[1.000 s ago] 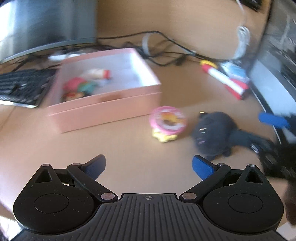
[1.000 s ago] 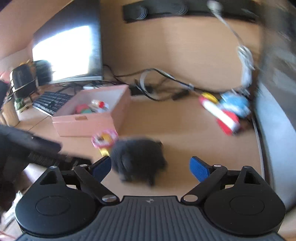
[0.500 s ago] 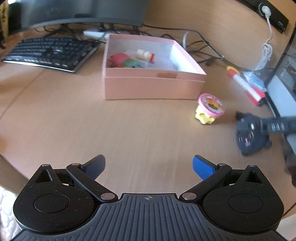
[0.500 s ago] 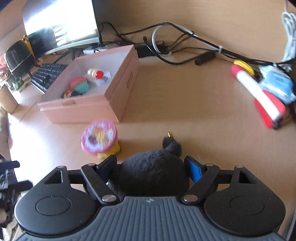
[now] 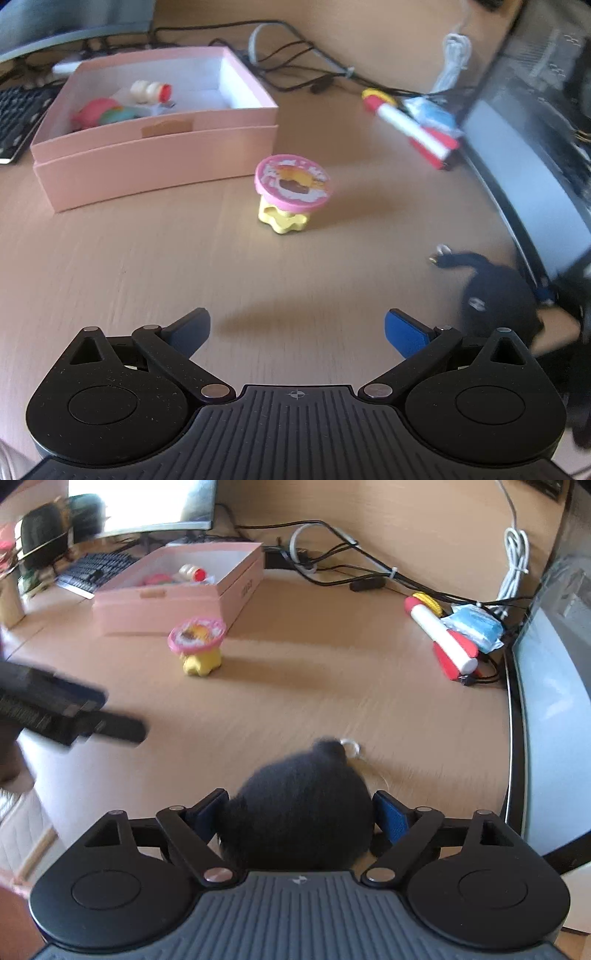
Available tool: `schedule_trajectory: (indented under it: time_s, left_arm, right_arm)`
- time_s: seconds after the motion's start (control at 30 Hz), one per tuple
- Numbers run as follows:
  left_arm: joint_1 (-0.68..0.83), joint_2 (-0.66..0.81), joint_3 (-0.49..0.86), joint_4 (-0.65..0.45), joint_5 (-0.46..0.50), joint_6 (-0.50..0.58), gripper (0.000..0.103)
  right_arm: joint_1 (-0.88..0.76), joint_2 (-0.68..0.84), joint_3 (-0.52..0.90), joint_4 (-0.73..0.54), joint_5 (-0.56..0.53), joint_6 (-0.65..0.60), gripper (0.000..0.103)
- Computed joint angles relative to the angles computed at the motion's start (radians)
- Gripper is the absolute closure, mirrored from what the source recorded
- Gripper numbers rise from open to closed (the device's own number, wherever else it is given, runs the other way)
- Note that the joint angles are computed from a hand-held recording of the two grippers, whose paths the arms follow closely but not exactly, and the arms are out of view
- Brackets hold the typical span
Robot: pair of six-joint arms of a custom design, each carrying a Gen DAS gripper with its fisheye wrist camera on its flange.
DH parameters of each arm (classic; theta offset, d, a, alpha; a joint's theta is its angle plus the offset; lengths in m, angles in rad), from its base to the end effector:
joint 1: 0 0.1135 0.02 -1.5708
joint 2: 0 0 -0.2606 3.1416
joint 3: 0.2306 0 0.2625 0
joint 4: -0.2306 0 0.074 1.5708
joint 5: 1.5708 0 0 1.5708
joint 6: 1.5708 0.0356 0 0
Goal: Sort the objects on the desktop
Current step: 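Grasp the black plush cat with the right gripper and lift it, then grasp the yellow-and-pink toy with the left gripper while the right gripper holds the cat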
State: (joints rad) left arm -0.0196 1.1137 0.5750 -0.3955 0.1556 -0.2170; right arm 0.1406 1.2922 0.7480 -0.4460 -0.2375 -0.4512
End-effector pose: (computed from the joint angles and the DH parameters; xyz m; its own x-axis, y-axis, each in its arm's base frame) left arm 0.2199 -0.0098 0.1800 -0.8091 -0.1969 -0.5537 -0.0642 0.9662 -0.2497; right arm 0.2539 0.0444 0.1923 -0.6299 -0.5172 -0.5794 -0.5985 0.7987 -0.0621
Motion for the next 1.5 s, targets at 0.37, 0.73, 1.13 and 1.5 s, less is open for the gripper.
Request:
schedule_trajectory:
  time_s: [0.37, 0.73, 1.13, 1.5]
  left_arm:
    - [-0.015, -0.017, 0.071, -0.116, -0.227, -0.11, 0.0]
    - [-0.101, 0.016, 0.14, -0.137, -0.332, -0.117, 0.0]
    - [-0.255, 0.159, 0.189, 0.003, -0.355, -0.115, 0.0]
    - [-0.249, 0.379, 0.165, 0.326, -0.534, -0.062, 0.03]
  right_arm:
    - [-0.027, 0.125, 0.012, 0.319, -0.37, 0.175, 0.022]
    - [-0.064, 0.278, -0.032, 0.494, -0.471, 0.275, 0.02]
    - [-0.221, 0.078, -0.16, 0.376, -0.444, 0.151, 0.011]
    - [-0.292, -0.203, -0.227, 0.191, -0.425, -0.004, 0.0]
